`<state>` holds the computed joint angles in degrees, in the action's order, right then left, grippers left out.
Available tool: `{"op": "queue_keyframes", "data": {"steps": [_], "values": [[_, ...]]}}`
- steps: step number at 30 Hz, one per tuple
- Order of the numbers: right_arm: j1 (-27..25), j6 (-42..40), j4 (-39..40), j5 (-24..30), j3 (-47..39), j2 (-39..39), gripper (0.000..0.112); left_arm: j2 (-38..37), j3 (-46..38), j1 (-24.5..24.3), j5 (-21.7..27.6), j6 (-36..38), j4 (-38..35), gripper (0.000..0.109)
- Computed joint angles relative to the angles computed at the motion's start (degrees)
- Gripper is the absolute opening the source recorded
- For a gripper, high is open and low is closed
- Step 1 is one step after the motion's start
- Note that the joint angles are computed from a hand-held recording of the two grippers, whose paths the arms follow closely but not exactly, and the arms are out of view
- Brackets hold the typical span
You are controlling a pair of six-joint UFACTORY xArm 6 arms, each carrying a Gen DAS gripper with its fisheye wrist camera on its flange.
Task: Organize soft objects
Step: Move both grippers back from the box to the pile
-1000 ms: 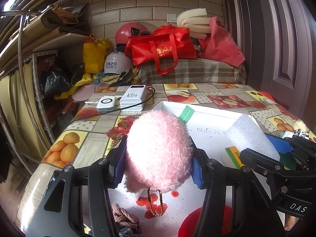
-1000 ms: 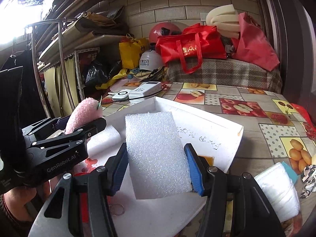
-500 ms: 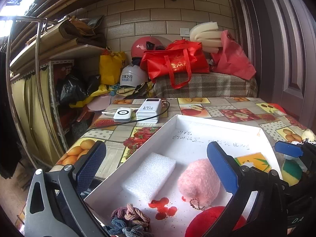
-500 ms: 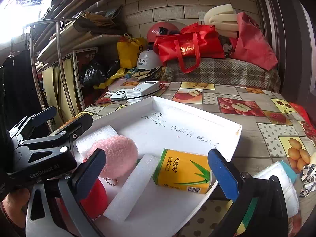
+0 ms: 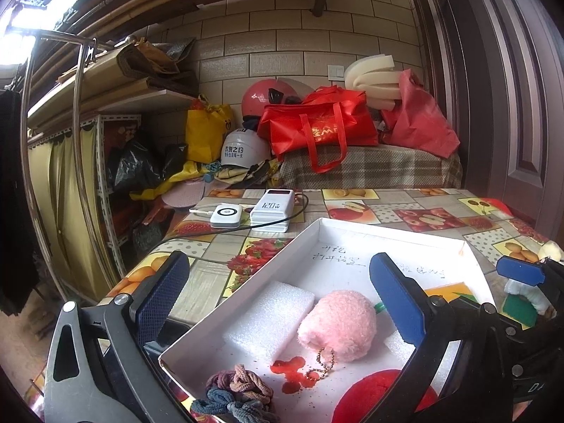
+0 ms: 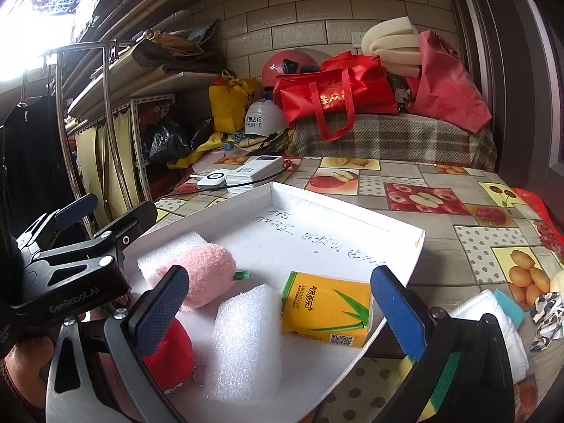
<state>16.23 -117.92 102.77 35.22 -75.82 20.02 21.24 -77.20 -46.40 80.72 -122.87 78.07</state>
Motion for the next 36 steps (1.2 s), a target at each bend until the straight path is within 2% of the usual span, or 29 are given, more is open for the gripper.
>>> {"op": "queue_keyframes", "data": {"steps": [4, 9, 12, 18, 24, 26, 28, 33, 36], "values": [[-0.88, -7.46, 7.28, 1.37, 2.9, -2.12, 0.103, -0.41, 0.59, -0.95, 0.02, -1.85, 0.3, 0.103], [-0.69, -15.47, 13.84, -0.05, 5.19, -4.01, 0.103, 0.08, -0.11, -1.97, -0.56, -1.73, 0.56, 0.103], [-1.53, -16.86, 16.4, -0.07, 5.93, -4.6, 0.103, 0.07, -0.12, -2.45, -1.15, -2.11, 0.98, 0.103], [-5.09, -18.59, 21.63, 2.33, 8.09, -6.65, 0.103, -0.18, 0.12, -2.64, -6.11, -1.66, 3.32, 0.103], [-10.21, -18.34, 24.1, 4.13, 7.98, -7.13, 0.103, 1.69, -2.75, -2.85, -11.14, 2.3, 5.13, 0.103], [-12.11, -17.22, 22.3, 2.86, 5.11, -5.1, 0.103, 2.45, -3.99, -2.41, -15.16, 4.75, 6.11, 0.103], [-14.42, -12.33, 15.87, 2.09, 0.7, -1.59, 0.103, 3.98, -6.34, -1.99, -18.99, 8.09, 6.18, 0.103], [-19.02, 10.4, -6.09, -2.96, -12.64, 9.14, 0.103, 10.51, -16.03, -0.74, -31.44, 15.83, 5.1, 0.103], [-21.95, 23.79, -17.15, -0.25, -18.62, 13.77, 0.103, 17.83, -27.04, -0.02, -34.45, 25.91, -3.76, 0.103]]}}
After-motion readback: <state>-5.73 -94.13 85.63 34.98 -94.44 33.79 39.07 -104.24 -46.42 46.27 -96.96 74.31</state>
